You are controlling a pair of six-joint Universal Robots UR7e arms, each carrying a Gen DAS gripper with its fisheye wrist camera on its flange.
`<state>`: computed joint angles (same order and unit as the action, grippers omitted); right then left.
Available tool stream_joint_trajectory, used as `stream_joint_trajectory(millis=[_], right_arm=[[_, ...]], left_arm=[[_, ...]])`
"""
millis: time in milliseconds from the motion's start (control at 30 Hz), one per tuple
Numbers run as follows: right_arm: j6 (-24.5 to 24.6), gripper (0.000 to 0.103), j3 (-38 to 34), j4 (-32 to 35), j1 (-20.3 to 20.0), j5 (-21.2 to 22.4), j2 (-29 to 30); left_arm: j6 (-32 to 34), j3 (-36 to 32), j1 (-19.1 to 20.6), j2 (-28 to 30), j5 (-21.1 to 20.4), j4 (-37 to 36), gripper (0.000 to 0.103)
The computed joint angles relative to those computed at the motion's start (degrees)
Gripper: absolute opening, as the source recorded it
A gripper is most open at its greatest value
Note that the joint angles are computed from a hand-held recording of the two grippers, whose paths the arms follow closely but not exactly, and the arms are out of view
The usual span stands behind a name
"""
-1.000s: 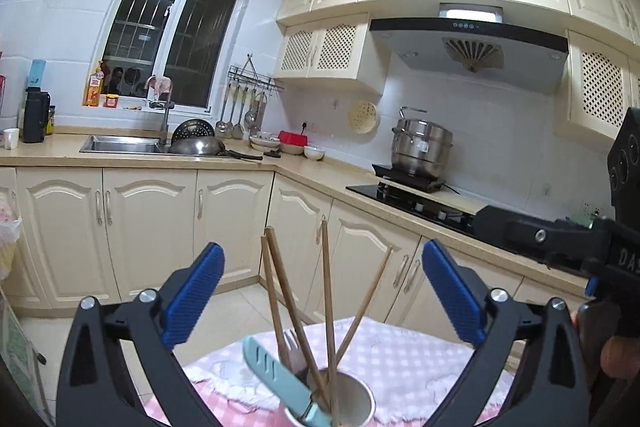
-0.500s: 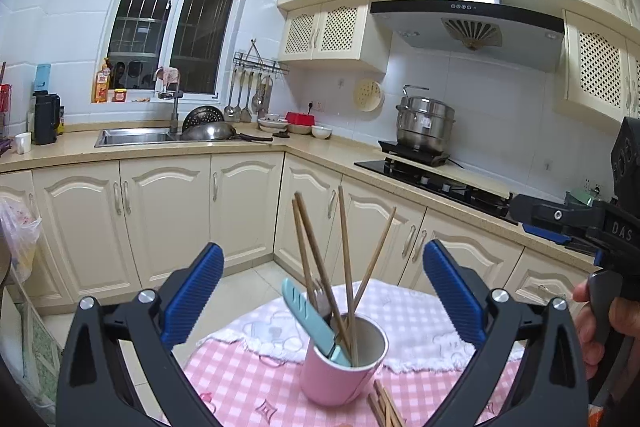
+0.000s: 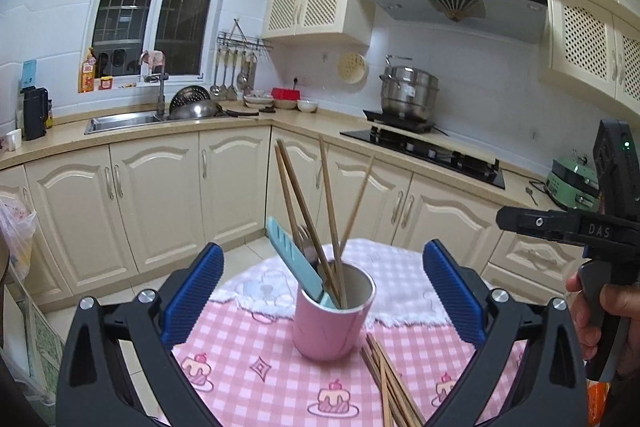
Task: Organize utensils
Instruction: 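Lower both grippers back toward the chopstick pile beside the cup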
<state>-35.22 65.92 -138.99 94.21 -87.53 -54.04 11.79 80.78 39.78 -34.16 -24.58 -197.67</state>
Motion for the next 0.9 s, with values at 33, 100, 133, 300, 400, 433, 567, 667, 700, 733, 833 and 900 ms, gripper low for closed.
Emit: stream_joint_trajectory(millis=[33, 100, 133, 300, 400, 433, 567, 667, 700, 733, 833, 900], right_arm=[[-0.1, 0.094, 0.3, 0.3, -0.1, -0.4, -0.2], [-0.1, 0.094, 1.1, 0.7, -0.3, -1.3, -0.6], [-0.1, 0.094, 0.9, 1.2, -0.3, -1.7, -0.5], [-0.4, 0.094, 2.1, 2.8, -0.6, -4.7, -0.9], [-0.7, 0.094, 2.9, 3.8, -0.9, -6.2, -1.0], [-0.8, 0.094, 2.9, 4.2, -1.0, -6.7, -0.9], [-0.9, 0.094, 3.5, 5.8, -1.4, -8.9, -0.7], [-0.9, 0.094, 3.7, 6.8, -1.7, -10.5, -0.5], [-0.9, 0.094, 3.6, 7.1, -1.7, -11.1, -0.3], [-0.9, 0.094, 3.7, 7.4, -1.8, -11.9, -0.2], [-0.7, 0.094, 3.7, 8.6, -2.0, -14.2, 0.3], [-0.8, 0.094, 3.8, 9.3, -2.2, -15.4, 0.5]], left_arm=[[-0.7, 0.4, 0.0, -0.1, 0.0, 0.8, 0.098], [-2.4, 1.3, 0.0, -0.3, -0.3, 2.4, 0.098], [-3.0, 1.6, 0.0, -0.4, -0.5, 3.0, 0.098], [-7.0, 3.6, 0.1, -1.0, -1.0, 7.7, 0.098], [-10.4, 4.9, 0.4, -1.6, -2.3, 11.4, 0.098], [-11.3, 5.3, 0.5, -1.8, -2.7, 12.4, 0.098], [-16.5, 6.9, 1.2, -2.4, -4.6, 19.8, 0.098], [-20.8, 7.2, 1.7, -2.6, -5.6, 26.2, 0.098], [-22.2, 7.3, 1.9, -2.7, -5.9, 28.0, 0.098], [-24.5, 7.3, 2.3, -2.9, -6.5, 31.1, 0.098], [-29.8, 7.1, 3.2, -3.3, -8.2, 39.1, 0.098], [-31.8, 6.9, 3.6, -3.4, -8.8, 43.2, 0.098]])
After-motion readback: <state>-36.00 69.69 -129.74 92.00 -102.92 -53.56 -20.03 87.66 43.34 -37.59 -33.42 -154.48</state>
